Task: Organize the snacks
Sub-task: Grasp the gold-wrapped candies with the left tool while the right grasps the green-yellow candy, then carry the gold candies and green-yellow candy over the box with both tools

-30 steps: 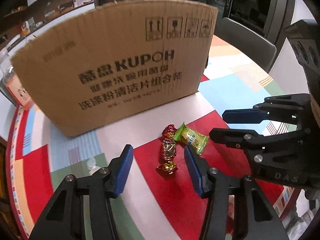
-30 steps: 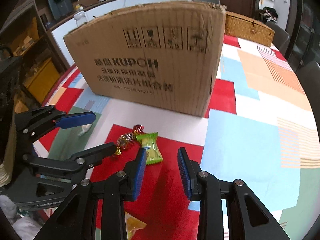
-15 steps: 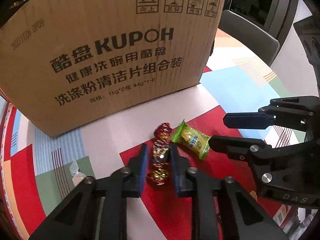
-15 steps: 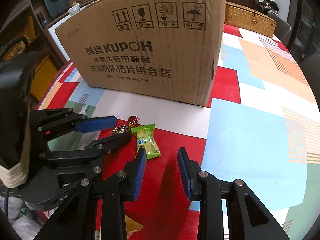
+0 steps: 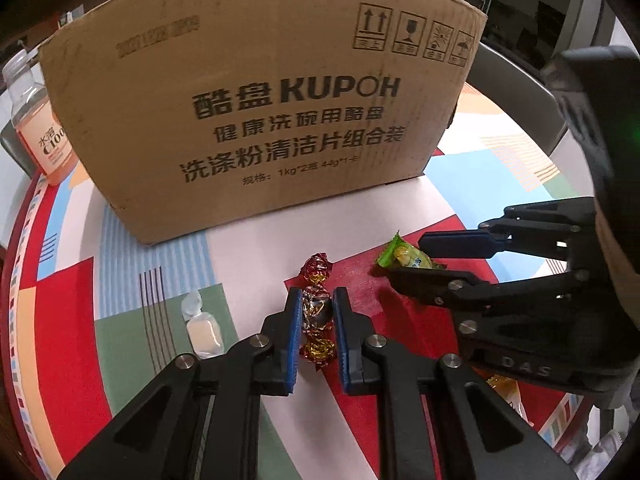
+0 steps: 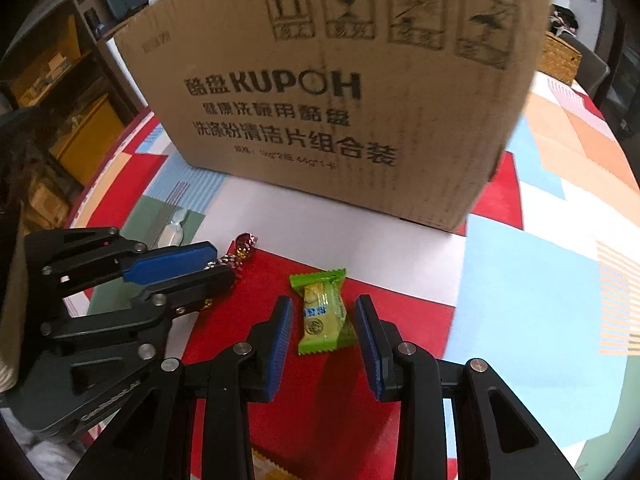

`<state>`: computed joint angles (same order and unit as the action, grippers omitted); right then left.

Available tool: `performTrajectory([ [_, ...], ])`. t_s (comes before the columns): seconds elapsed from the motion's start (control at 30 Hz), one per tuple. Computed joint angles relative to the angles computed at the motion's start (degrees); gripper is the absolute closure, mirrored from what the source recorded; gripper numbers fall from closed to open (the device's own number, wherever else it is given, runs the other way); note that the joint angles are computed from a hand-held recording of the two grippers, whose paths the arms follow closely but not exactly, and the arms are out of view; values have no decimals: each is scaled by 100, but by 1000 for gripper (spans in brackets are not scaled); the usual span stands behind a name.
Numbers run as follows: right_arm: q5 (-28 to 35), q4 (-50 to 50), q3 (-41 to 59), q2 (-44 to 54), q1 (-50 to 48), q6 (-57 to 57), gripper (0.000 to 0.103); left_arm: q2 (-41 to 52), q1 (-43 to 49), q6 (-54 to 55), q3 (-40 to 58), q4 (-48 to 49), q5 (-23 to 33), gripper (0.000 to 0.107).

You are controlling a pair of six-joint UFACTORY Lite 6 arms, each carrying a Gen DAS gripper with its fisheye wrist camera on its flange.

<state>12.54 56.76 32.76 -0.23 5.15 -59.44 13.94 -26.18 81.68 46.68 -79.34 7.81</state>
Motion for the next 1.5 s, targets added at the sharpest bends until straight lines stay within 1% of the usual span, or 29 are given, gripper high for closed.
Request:
performTrajectory([
  [0.03,-74,-82,58,112,70,114,70,-11,73,175,-26,-145,67,90],
  [0.1,-214,-110,121,257,186,180,70,-24,139,164,-34,-115,135,91],
  [0.17,-290,-326,151,286,254,416,74,-22,200,148,-24,-80,183,91],
  [0.2,-337,-387,163,311,309,508,78,-22,230,156,-21,-59,198,91],
  [0.23,-409,-674,177,329,364,822,79,39,184,148,34,-85,176,91],
  [0.27,-435,-810,186,338,385,965,79,57,204,158,46,-75,190,90],
  [0.3,-447,-801,206,368,395,966,81,82,236,175,65,-74,218,90],
  [0.37,-496,-771,203,381,442,1001,82,131,301,190,95,-61,275,90],
  [0.53,-593,-1064,122,234,510,1428,82,53,384,31,42,112,328,90],
  [0.57,-583,-1044,99,168,519,1448,82,-74,393,109,-49,53,326,90],
  [0.63,-560,-1374,20,-44,525,1832,82,-268,312,60,-155,35,257,90],
  [0.67,-492,-1430,-87,-240,434,1820,82,-396,322,31,-228,56,254,90],
  [0.77,-451,-1970,-203,-595,454,2417,82,-818,331,-469,-387,489,232,90],
  [0.87,-361,-2735,-298,-1041,488,3251,82,-1322,397,-901,-570,896,280,90],
  [1.0,-186,-3111,-352,-1547,437,3679,82,-1979,491,-1860,-648,1855,351,90],
  [1.1,-11,-3347,-324,-1982,385,3963,82,-2475,647,-2432,-607,2455,548,90],
  [1.2,122,-3464,-254,-2316,361,4132,82,-2724,694,-2743,-449,2758,636,90],
  [1.27,46,-3991,-124,-2368,551,4789,82,-2821,650,-3096,-261,3123,616,90],
  [1.37,-44,-4491,60,-2411,690,5366,82,-2869,659,-3253,-42,3318,609,90],
  [1.5,26,-4531,367,-2478,645,5386,82,-2819,685,-3411,269,3471,571,90],
])
